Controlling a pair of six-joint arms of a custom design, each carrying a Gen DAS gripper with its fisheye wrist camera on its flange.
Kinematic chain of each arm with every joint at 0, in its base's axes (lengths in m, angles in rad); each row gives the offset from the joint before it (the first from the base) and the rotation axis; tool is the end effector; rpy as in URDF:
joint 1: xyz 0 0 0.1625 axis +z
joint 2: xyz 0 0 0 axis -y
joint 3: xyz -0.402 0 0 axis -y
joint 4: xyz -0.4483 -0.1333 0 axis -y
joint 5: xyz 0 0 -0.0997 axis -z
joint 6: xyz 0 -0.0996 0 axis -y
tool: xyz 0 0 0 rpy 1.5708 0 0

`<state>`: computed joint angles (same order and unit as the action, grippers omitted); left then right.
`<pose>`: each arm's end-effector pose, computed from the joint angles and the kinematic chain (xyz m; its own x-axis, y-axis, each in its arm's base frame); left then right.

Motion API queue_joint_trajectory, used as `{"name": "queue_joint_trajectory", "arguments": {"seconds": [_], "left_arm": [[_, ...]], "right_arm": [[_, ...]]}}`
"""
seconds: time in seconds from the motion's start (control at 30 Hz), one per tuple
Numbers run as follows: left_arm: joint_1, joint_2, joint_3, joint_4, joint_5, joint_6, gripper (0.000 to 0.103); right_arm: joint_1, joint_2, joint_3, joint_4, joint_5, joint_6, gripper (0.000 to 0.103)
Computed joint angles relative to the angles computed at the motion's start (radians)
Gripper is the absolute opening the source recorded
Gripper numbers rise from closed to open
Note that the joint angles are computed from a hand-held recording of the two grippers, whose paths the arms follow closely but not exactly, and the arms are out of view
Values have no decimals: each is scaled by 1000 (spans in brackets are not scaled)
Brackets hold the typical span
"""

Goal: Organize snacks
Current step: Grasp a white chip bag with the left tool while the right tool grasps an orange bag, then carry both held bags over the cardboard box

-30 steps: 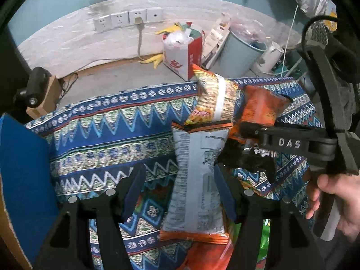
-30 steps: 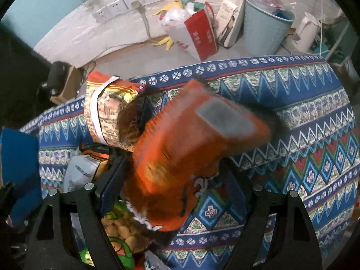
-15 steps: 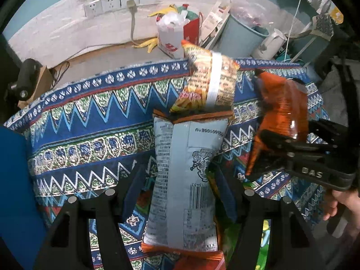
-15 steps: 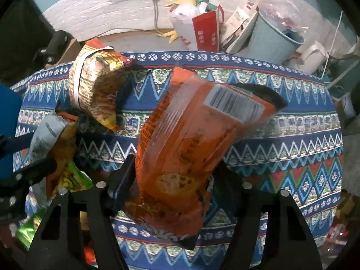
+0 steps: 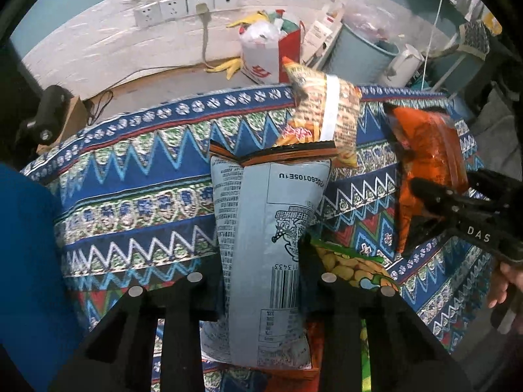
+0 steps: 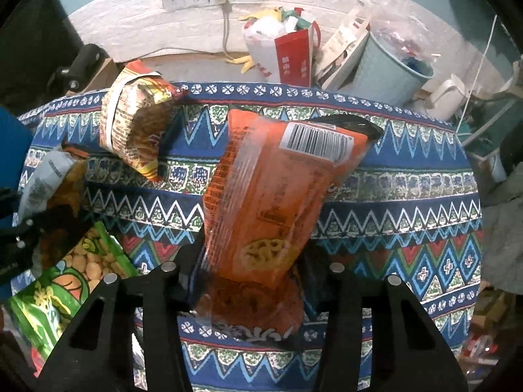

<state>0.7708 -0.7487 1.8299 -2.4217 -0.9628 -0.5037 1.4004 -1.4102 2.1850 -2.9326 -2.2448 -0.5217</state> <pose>-0.2862 -0.5431 -0.0618 -0.7560 0.2678 -0.5972 0.3808 0.9221 -0.0685 -0.0165 -0.5154 0.2361 -0.6871 0.0013 0.7265 -0.2321 0.9472 -0.2212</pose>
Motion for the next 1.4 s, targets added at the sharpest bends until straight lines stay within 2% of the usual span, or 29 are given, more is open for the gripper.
{"name": "queue_joint_trajectory", "arguments": {"seconds": [0.43, 0.97, 1.4], "left_arm": [[-69, -127, 89, -1, 56, -30, 32], [-154, -252, 172, 42, 114, -92, 32], [-191, -368, 240, 84, 156, -148, 32]], "right_arm": [[42, -87, 23, 39, 43, 15, 46], [144, -198, 71, 95, 131, 31, 46], [243, -224, 78, 136, 184, 36, 46]]}}
